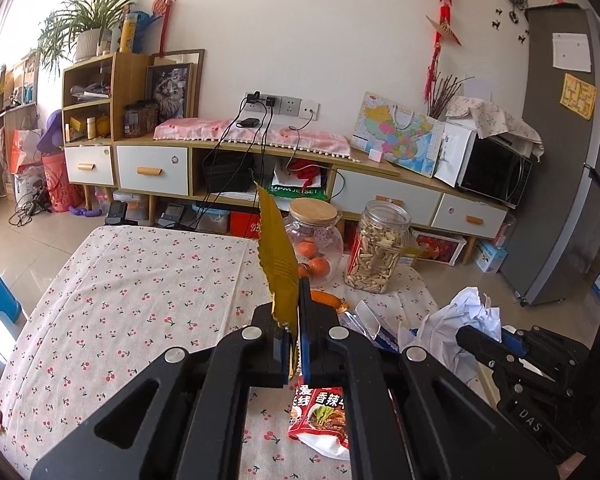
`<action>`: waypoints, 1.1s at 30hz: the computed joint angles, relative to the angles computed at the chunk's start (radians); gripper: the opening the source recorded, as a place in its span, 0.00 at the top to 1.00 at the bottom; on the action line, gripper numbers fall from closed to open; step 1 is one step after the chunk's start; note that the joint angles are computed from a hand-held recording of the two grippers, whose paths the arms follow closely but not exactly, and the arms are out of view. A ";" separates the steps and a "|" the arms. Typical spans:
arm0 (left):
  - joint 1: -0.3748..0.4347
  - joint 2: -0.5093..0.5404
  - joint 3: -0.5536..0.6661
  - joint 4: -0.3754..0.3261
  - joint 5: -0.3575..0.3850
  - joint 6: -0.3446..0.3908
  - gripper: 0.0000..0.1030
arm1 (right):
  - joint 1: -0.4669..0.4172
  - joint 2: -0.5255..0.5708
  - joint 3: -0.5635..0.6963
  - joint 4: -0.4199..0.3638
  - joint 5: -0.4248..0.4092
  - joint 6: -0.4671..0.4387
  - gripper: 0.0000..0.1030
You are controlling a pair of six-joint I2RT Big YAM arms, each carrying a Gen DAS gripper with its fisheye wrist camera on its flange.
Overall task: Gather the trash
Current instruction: 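Carry the crumpled paper over the white bin and open the right tool, then carry the yellow packet over the white bin and open the left tool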
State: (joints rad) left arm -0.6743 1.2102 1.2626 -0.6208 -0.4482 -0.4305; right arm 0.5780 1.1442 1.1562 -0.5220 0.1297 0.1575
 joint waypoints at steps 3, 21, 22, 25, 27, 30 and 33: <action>-0.024 0.014 0.012 0.016 -0.013 0.007 0.97 | -0.059 -0.036 -0.022 -0.006 0.046 0.029 0.88; -0.183 0.231 0.247 -0.014 0.015 0.039 0.97 | -0.533 -0.061 -0.022 -0.239 0.162 0.242 0.81; -0.193 0.253 0.272 -0.018 0.025 0.040 0.97 | -0.549 -0.061 -0.022 -0.256 0.160 0.246 0.69; -0.216 0.327 0.360 -0.032 0.065 0.040 0.97 | -0.594 -0.099 -0.042 -0.253 0.151 0.280 0.39; -0.231 0.384 0.428 -0.043 0.097 0.030 0.97 | -0.621 -0.125 -0.048 -0.248 0.139 0.292 0.30; -0.249 0.470 0.531 -0.070 0.147 0.010 0.97 | -0.673 -0.164 -0.067 -0.230 0.110 0.323 0.18; -0.265 0.557 0.642 -0.105 0.193 -0.016 0.97 | -0.734 -0.200 -0.082 -0.216 0.075 0.357 0.10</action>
